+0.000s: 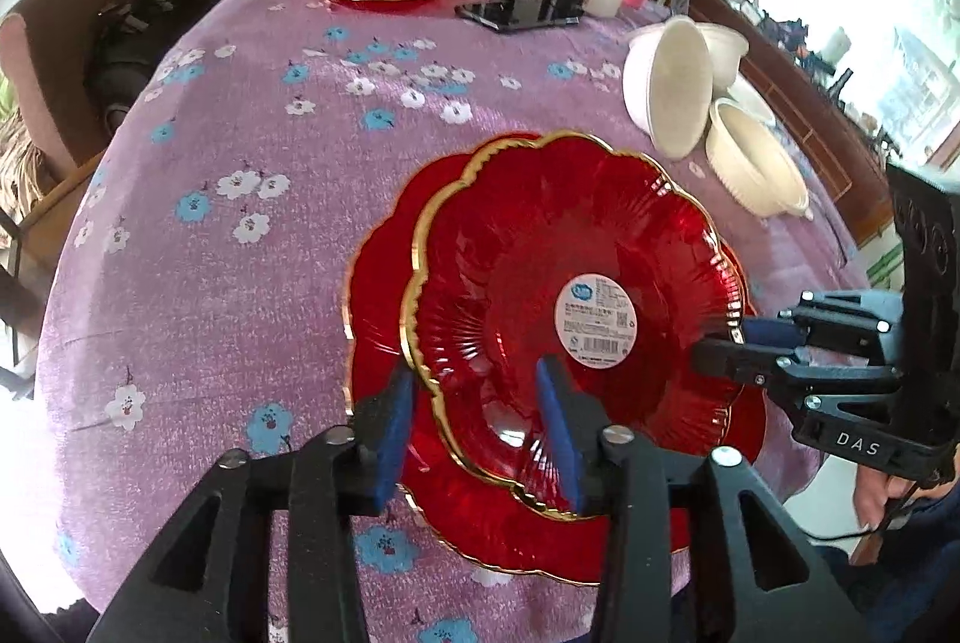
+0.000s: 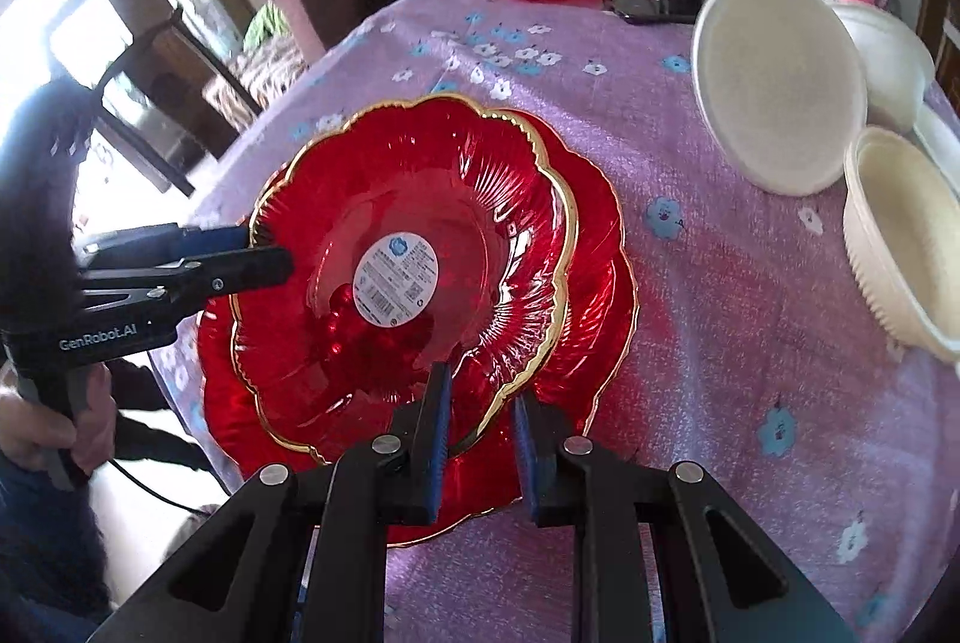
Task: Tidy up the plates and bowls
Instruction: 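Lower the labelled plate onto the 'Wedding' plate and open the left gripper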
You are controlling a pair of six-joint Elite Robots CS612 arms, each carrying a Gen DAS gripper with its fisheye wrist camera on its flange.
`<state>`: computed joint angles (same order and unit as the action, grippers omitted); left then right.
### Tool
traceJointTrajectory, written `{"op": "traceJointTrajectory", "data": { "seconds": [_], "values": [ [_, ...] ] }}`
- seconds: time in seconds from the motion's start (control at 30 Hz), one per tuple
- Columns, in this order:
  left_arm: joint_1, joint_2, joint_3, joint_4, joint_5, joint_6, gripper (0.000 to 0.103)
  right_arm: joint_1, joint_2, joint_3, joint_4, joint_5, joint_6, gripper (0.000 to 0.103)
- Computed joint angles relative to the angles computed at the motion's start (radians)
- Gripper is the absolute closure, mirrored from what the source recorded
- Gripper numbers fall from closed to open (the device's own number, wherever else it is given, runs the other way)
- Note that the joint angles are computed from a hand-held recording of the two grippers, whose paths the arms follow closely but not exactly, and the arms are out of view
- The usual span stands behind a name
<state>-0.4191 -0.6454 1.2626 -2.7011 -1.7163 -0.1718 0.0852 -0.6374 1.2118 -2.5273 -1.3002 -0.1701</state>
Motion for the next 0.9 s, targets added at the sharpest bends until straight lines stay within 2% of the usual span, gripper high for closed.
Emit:
{"op": "traceJointTrajectory", "data": {
  "seconds": [0.13, 0.23, 0.33, 0.4, 0.5, 0.67, 0.77, 0.83, 0.9],
  "values": [
    [-0.014, 0.001, -0.025, 0.08, 0.037, 0.044, 0.044, -0.001, 0.015, -0.057, 0.119, 0.001, -0.022, 0.08],
    [-0.025, 0.005, -0.042, 0.127, 0.07, 0.071, 0.034, -0.005, 0.026, -0.092, 0.191, 0.018, -0.006, 0.08],
    [-0.032, 0.009, -0.058, 0.166, 0.091, 0.079, 0.03, -0.008, 0.031, -0.109, 0.226, 0.031, 0.018, 0.077],
    [-0.034, 0.012, -0.069, 0.189, 0.1, 0.081, 0.029, -0.01, 0.034, -0.117, 0.246, 0.056, 0.039, 0.069],
    [-0.036, 0.019, -0.085, 0.223, 0.111, 0.091, 0.027, -0.009, 0.031, -0.115, 0.251, 0.067, 0.047, 0.061],
    [-0.039, 0.02, -0.094, 0.259, 0.113, 0.109, 0.025, -0.011, 0.017, -0.098, 0.247, 0.082, 0.048, 0.057],
    [-0.038, 0.017, -0.09, 0.258, 0.104, 0.107, 0.024, -0.016, 0.004, -0.079, 0.228, 0.089, 0.052, 0.048],
    [-0.037, 0.012, -0.082, 0.244, 0.101, 0.105, 0.024, -0.022, -0.006, -0.064, 0.211, 0.104, 0.051, 0.048],
    [-0.037, 0.006, -0.072, 0.227, 0.102, 0.101, 0.017, -0.028, -0.021, -0.039, 0.174, 0.112, 0.055, 0.048]
  ]
}}
